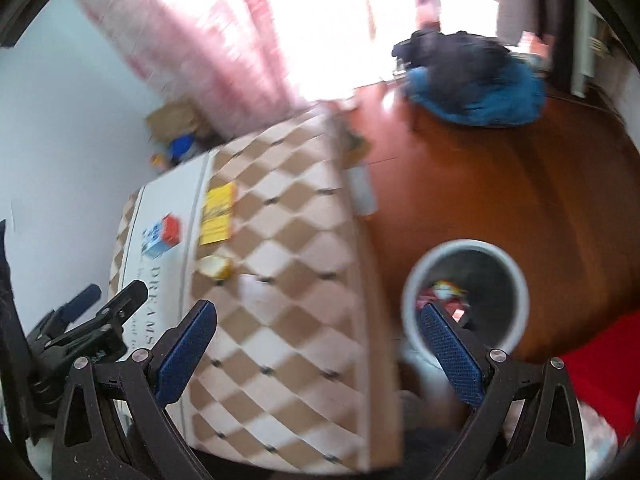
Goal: Collect trash
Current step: 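Move both open tools back over the table toward the boxes, then grasp the yellow HAOMAO box with the right tool while the left tool grasps the milk carton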
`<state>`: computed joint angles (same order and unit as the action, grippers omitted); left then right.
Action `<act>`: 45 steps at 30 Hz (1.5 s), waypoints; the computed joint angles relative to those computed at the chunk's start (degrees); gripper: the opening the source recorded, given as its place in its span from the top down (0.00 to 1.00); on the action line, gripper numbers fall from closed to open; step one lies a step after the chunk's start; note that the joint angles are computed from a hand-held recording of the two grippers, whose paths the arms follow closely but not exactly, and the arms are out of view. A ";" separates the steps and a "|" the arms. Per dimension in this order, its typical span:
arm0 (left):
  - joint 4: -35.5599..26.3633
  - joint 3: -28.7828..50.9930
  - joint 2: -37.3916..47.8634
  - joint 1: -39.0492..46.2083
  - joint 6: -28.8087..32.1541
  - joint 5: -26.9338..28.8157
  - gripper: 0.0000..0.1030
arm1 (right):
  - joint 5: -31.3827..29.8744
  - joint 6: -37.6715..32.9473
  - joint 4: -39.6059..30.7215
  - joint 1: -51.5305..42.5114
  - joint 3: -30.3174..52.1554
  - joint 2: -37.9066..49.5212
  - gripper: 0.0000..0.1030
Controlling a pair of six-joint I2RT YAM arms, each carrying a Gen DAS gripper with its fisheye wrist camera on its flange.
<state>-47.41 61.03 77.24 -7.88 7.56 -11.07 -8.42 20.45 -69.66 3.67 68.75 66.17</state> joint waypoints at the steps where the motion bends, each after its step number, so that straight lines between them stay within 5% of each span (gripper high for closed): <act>1: 3.15 0.31 4.24 2.56 5.08 -0.74 0.11 | 0.13 1.85 2.39 3.26 0.44 3.63 0.00; 8: 11.72 7.10 23.92 8.84 29.04 -0.83 0.12 | 0.30 6.40 13.61 12.57 9.99 31.81 0.00; 15: 8.28 14.73 33.01 8.18 37.23 3.96 0.12 | -0.28 7.16 14.96 10.83 20.31 48.14 0.03; 17: 7.57 16.25 34.14 8.52 37.88 6.23 0.35 | -0.07 6.66 14.39 10.73 22.23 49.87 0.03; 22: 1.76 20.83 35.27 9.69 30.61 8.60 0.44 | -0.05 6.68 13.98 10.95 26.62 53.55 0.03; 26: -8.29 28.83 39.98 14.07 14.33 9.24 0.44 | -0.35 6.80 13.69 12.43 30.93 56.65 0.03; 29: -7.40 30.51 41.18 18.01 7.64 11.84 0.46 | -0.27 7.39 13.37 14.15 34.73 59.72 0.04; 34: -3.48 26.61 39.94 18.85 10.21 12.36 0.42 | 2.28 7.54 8.49 17.32 43.63 66.57 0.13; 38: -0.38 23.03 36.98 17.57 11.67 10.69 0.55 | 6.68 6.74 5.87 19.42 47.00 68.63 0.16; 42: 5.04 16.68 31.36 17.23 10.94 7.61 0.55 | 12.70 5.20 4.60 21.24 47.71 68.69 0.43; 45: 7.96 11.96 26.46 18.24 9.34 7.73 0.55 | 12.65 4.26 5.55 21.47 46.73 68.17 0.43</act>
